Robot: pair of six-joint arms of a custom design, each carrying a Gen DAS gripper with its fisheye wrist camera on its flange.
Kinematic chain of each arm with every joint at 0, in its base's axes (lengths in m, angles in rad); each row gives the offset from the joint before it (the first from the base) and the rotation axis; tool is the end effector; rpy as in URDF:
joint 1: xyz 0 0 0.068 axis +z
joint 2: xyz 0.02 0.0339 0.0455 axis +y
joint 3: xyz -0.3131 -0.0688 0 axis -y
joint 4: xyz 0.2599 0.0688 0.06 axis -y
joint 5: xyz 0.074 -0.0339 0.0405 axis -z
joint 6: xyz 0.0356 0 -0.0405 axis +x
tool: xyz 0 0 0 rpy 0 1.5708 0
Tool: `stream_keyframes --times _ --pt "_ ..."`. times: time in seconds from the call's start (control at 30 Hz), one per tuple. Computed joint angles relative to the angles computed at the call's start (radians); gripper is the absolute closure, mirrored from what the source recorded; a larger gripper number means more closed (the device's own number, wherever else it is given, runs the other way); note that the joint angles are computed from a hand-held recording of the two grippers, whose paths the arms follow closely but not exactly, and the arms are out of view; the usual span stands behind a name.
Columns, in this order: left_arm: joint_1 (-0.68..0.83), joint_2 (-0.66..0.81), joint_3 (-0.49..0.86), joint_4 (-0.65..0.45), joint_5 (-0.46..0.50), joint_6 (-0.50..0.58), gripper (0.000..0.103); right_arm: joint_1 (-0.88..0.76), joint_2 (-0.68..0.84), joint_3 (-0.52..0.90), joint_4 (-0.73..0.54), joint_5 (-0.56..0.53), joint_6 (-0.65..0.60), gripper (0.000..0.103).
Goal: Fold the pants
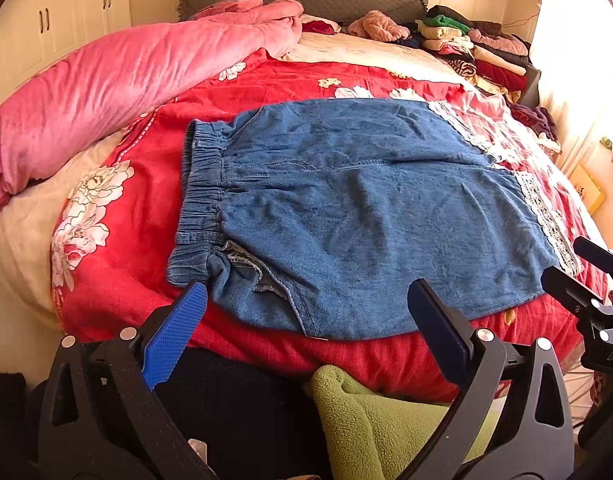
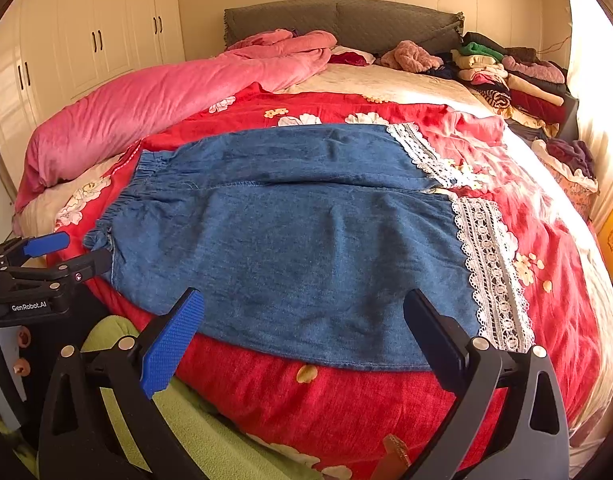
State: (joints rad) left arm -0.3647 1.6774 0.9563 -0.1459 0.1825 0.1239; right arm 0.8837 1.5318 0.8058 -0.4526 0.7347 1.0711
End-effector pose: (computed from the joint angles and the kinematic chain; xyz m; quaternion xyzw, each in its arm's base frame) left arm 0.3328 -0.1340 0.2152 0.2566 0.8995 -0.1261 0.3305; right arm 0.1963 0.2016 0.2059 0.1553 0.9048 -0.0462 0.3937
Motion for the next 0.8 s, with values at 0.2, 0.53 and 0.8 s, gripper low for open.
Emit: stream_keyframes --times 0.2,0.53,0.8 --pt "-0.002 -0.001 -0.003 0.004 -0.002 -0.001 0.009 -0.002 0.004 0.005 -0.003 0.002 -0.001 0.004" --pt "-0.002 -0.003 -0.004 0.004 -0.004 -0.001 0.009 -0.002 0.005 0.007 -0.005 0.001 -0.001 0.004" --pt "-0.001 0.004 0.003 0.006 -0.003 0.001 0.009 -0.008 0.003 0.001 0.006 -0.001 -0.011 0.004"
